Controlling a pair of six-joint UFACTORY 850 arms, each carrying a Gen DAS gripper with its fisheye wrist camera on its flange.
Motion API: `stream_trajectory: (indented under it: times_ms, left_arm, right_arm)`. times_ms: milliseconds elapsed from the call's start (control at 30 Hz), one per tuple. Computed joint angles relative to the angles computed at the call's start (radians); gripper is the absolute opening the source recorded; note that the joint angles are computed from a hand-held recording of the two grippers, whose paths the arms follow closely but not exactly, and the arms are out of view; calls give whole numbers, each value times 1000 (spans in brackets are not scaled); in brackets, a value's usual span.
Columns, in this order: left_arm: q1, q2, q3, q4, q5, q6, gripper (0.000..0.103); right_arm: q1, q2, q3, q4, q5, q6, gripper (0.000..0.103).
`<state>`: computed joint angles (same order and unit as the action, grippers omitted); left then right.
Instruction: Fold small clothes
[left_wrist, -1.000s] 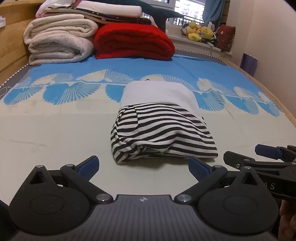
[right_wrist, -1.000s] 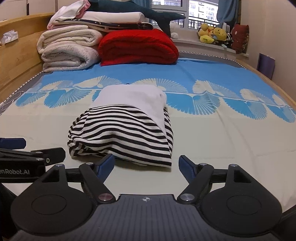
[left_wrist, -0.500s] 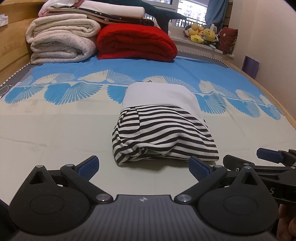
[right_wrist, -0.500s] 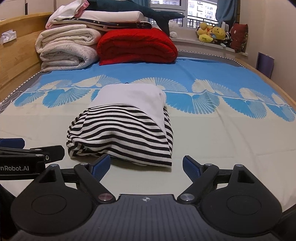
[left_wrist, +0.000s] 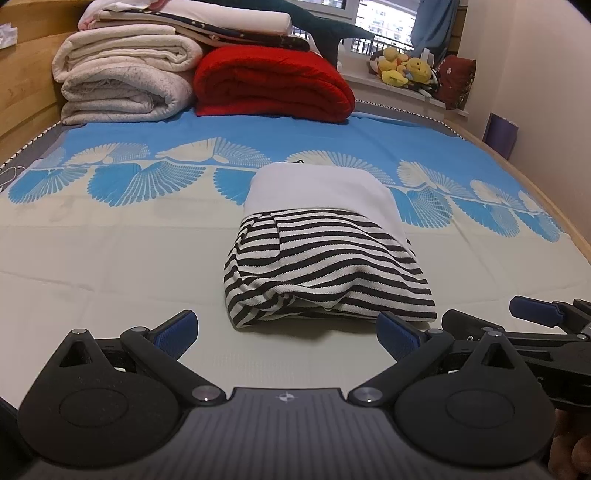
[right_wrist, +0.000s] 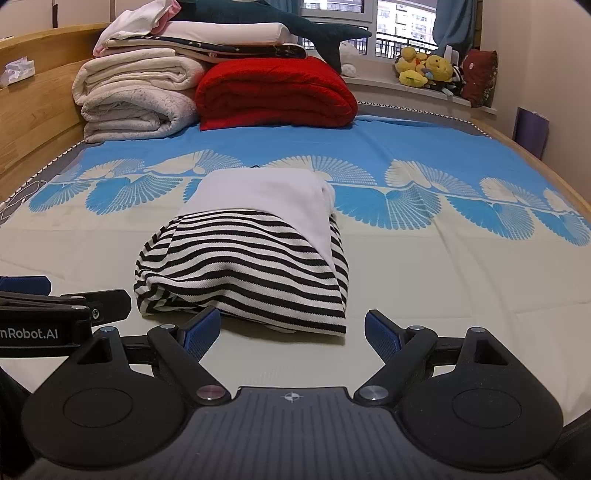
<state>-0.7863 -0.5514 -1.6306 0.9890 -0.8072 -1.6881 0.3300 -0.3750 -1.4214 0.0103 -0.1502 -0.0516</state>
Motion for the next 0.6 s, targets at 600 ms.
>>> stream_trajectory:
  times_ms: [600]
  left_arm:
    - [0,0,2,1,0,-2,103]
  right_arm:
    - [2,-4,-2,-3,-2,1,86]
